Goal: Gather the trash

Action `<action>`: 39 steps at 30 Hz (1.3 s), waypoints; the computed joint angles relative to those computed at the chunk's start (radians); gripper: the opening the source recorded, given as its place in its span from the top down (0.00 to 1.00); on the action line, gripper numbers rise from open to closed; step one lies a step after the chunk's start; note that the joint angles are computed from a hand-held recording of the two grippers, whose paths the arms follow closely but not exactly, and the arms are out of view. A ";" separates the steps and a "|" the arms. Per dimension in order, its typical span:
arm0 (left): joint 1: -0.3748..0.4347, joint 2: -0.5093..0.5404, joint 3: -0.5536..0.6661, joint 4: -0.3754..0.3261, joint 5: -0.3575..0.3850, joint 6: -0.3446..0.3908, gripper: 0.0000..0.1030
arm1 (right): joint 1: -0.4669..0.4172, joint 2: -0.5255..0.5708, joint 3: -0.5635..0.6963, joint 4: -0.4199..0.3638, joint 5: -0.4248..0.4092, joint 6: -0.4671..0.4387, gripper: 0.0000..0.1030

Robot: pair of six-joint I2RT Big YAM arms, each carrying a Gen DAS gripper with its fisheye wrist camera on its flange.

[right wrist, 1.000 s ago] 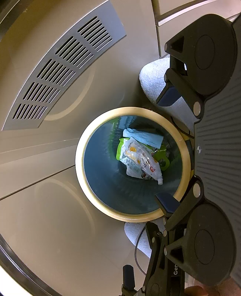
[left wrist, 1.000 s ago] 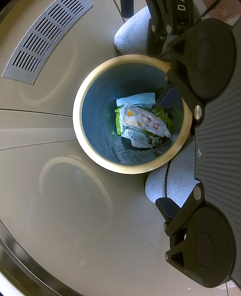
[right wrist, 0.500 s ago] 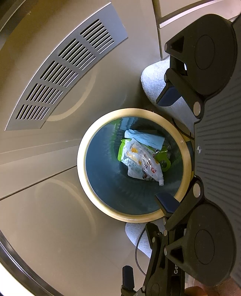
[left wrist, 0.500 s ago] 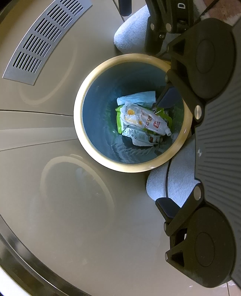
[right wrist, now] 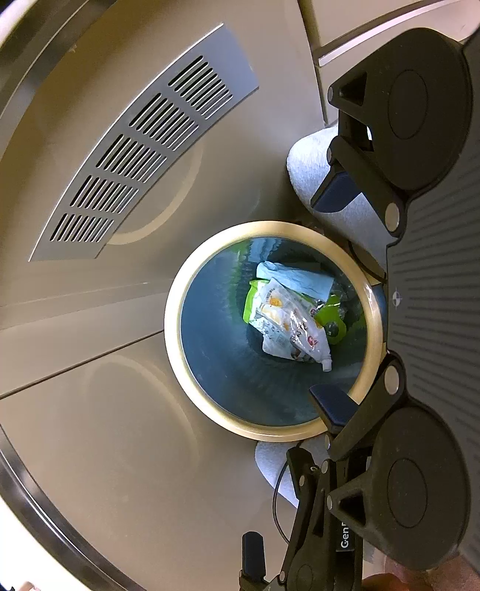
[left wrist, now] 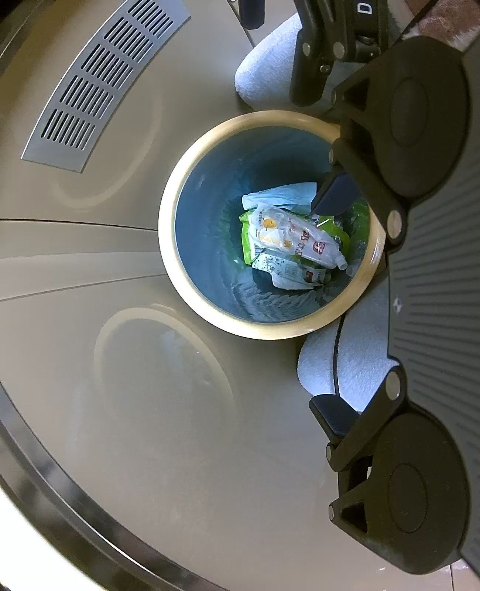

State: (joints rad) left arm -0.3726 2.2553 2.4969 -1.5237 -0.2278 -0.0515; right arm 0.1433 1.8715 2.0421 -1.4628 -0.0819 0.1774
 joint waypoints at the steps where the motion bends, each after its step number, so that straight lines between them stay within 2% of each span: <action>1: 0.000 -0.003 -0.003 0.003 0.000 0.001 0.00 | 0.001 -0.002 -0.001 0.001 0.001 0.001 0.03; 30: 0.001 -0.024 -0.030 0.024 0.006 0.014 0.00 | 0.008 -0.018 -0.018 0.016 0.020 0.010 0.03; 39: 0.004 -0.026 -0.025 0.026 0.012 0.024 0.00 | 0.010 -0.036 -0.024 0.034 0.057 0.000 0.03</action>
State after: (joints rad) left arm -0.3681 2.2298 2.4723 -1.4979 -0.2155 -0.0278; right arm 0.1532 1.8352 2.0180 -1.4284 -0.0246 0.1771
